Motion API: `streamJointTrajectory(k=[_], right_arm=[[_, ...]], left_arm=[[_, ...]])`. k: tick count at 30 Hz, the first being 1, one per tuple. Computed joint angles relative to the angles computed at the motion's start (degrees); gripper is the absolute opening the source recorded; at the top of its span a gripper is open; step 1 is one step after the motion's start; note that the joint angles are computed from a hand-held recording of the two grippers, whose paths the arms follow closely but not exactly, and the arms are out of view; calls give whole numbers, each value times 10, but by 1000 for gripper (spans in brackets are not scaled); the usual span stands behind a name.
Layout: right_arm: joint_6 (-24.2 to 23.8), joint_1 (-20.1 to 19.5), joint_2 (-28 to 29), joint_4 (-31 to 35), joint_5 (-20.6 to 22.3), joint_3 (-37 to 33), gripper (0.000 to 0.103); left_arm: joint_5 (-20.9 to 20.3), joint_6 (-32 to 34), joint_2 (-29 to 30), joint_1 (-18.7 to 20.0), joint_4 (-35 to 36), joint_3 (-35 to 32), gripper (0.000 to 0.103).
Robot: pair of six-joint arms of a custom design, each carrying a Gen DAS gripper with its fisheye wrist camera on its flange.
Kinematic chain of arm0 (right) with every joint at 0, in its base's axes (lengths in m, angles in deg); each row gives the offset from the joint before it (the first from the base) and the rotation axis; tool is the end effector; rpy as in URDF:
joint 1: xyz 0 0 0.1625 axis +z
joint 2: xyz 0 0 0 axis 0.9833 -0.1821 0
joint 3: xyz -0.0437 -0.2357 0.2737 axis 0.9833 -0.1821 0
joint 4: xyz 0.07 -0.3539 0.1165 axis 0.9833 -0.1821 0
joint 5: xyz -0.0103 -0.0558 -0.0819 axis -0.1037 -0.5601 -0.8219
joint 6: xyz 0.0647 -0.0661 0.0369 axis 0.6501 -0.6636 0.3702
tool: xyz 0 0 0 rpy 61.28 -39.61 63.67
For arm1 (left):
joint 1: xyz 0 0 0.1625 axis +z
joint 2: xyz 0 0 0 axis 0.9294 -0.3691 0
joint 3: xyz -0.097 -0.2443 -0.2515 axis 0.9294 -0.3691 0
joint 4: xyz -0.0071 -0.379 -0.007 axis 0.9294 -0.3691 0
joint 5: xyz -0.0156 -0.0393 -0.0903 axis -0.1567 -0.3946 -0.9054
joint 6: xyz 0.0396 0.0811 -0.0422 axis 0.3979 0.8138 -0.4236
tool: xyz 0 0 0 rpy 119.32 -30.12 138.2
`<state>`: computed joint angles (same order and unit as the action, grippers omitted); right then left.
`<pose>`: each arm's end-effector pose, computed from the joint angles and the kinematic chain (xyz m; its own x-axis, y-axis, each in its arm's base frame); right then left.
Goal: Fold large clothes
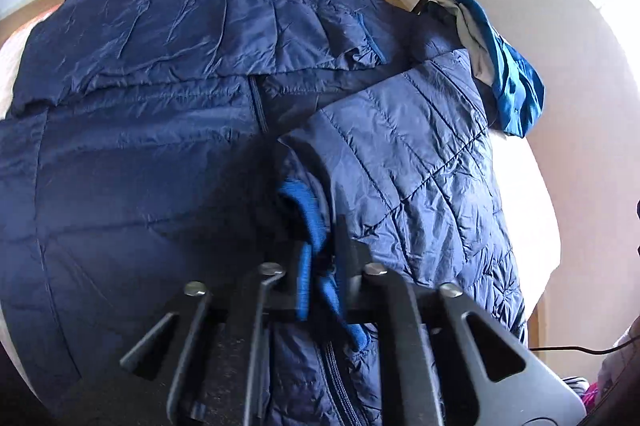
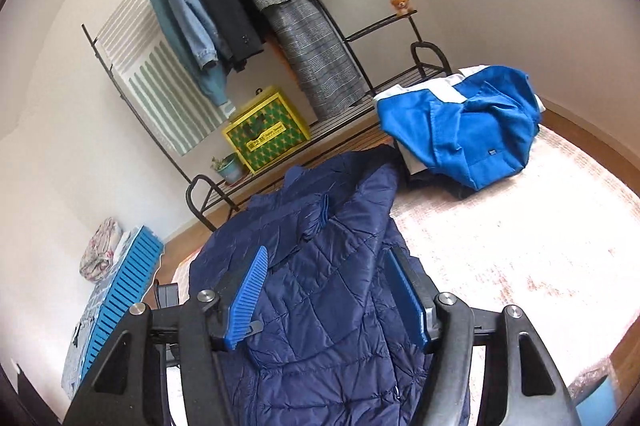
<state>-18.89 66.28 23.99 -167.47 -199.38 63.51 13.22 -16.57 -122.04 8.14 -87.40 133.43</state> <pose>0.4915 -0.2853 -0.0058 -0.9155 0.3552 0.1888 -0.0452 0.3756 -0.9257 0.0328 -0.5596 0.3676 -0.8167 0.4683 -0.3372 0.5227 0.8479 -0.0885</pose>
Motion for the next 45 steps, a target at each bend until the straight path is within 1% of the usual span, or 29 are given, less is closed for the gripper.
streamJointTrajectory(k=[2, 3, 5, 7, 9, 10, 13, 15, 18, 21, 23, 25, 27, 30, 32, 34, 38, 41, 45], right_arm=[[12, 2, -4, -12, -3, 9, 65], [16, 2, -5, -16, -3, 12, 65], [18, -1, -8, -27, 8, 19, 65], [7, -5, -6, -42, 22, 17, 65], [-3, -7, -1, -36, 28, 8, 65], [-11, -8, 3, -34, 31, 2, 65], [-30, -12, 11, -26, 43, -12, 65], [-31, -14, 16, -6, 46, -22, 65], [-37, -17, 21, 1, 54, -30, 65], [-38, -21, 23, -1, 66, -31, 65], [-35, -24, 23, 3, 71, -31, 65], [-33, -26, 24, 8, 75, -32, 65], [-31, -29, 26, 14, 80, -34, 65], [-19, -34, 26, 36, 84, -37, 65], [-15, -37, 26, 38, 92, -35, 65], [-12, -39, 27, 43, 97, -37, 65], [-11, -41, 32, 62, 102, -46, 65], [-12, -42, 35, 69, 104, -50, 65], [-3, -45, 34, 89, 104, -52, 65]], left_arm=[[15, 39, 3, -12, -43, 6, 4], [32, 66, 4, -21, -76, 11, 4], [50, 106, 16, -31, -116, 5, 4], [60, 133, 35, -34, -146, -12, 4], [76, 158, 61, -33, -184, -35, 4], [85, 167, 77, -31, -203, -51, 4], [99, 164, 130, -17, -218, -119, 4], [113, 164, 164, -5, -233, -165, 4], [143, 176, 218, 9, -254, -230, 4], [165, 190, 269, 27, -255, -295, 4], [170, 197, 293, 39, -246, -333, 4], [167, 186, 314, 49, -229, -370, 4], [151, 159, 331, 61, -195, -410, 4], [134, 129, 334, 76, -178, -427, 4], [139, 129, 337, 82, -182, -430, 4], [134, 123, 342, 87, -169, -445, 4], [129, 124, 356, 90, -169, -470, 4], [136, 133, 370, 89, -176, -487, 4], [156, 138, 389, 88, -181, -503, 4]])
